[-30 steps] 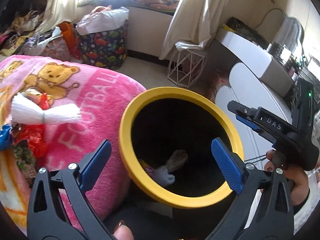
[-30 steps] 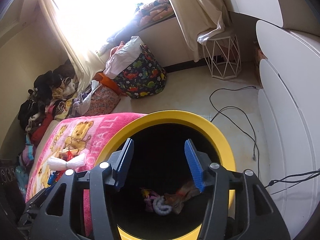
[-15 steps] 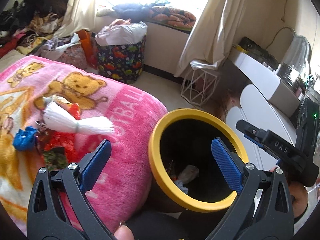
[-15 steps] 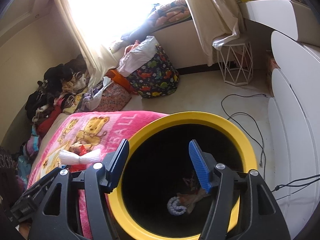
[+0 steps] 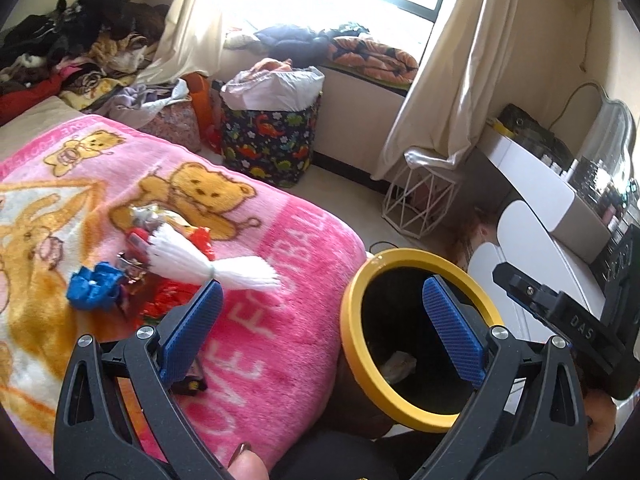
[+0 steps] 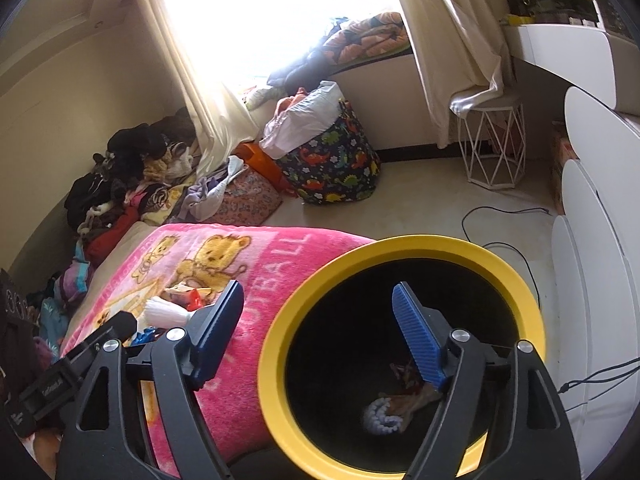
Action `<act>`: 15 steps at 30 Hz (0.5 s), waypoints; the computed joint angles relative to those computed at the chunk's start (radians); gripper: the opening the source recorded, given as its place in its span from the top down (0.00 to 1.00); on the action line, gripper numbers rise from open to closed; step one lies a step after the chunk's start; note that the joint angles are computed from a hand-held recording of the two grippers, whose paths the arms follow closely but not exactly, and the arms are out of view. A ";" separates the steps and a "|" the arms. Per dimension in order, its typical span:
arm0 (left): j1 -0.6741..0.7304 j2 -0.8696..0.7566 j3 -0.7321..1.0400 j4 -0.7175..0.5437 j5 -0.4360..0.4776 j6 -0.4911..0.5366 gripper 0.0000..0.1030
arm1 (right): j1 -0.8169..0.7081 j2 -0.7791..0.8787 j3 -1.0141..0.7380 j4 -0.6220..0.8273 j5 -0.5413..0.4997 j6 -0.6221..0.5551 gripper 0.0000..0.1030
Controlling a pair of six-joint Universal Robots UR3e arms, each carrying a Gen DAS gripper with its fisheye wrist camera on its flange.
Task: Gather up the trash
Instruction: 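Move both tools back over the trash on the blanket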
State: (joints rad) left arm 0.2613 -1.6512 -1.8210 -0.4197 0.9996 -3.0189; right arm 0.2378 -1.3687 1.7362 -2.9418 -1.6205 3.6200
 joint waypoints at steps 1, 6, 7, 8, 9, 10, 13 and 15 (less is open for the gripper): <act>0.010 0.005 -0.004 0.003 -0.003 -0.001 0.11 | 0.003 0.000 -0.002 0.000 -0.001 -0.002 0.26; 0.055 0.027 -0.019 0.014 -0.020 -0.002 0.11 | 0.038 0.031 -0.052 0.008 -0.015 -0.013 0.23; 0.067 0.030 -0.021 0.014 -0.026 -0.003 0.11 | 0.047 0.038 -0.065 0.011 -0.020 -0.015 0.23; 0.079 0.034 -0.021 0.013 -0.032 -0.004 0.11 | 0.055 0.046 -0.077 0.014 -0.022 -0.018 0.22; 0.088 0.036 -0.019 0.010 -0.037 -0.006 0.11 | 0.060 0.048 -0.081 0.012 -0.020 -0.022 0.22; 0.099 0.041 -0.020 0.008 -0.043 -0.007 0.11 | 0.069 0.055 -0.091 0.013 -0.023 -0.024 0.22; 0.127 0.052 -0.026 0.010 -0.052 -0.010 0.11 | 0.097 0.079 -0.128 0.019 -0.028 -0.039 0.21; 0.148 0.059 -0.028 0.010 -0.060 -0.012 0.11 | 0.113 0.100 -0.162 0.032 -0.029 -0.048 0.20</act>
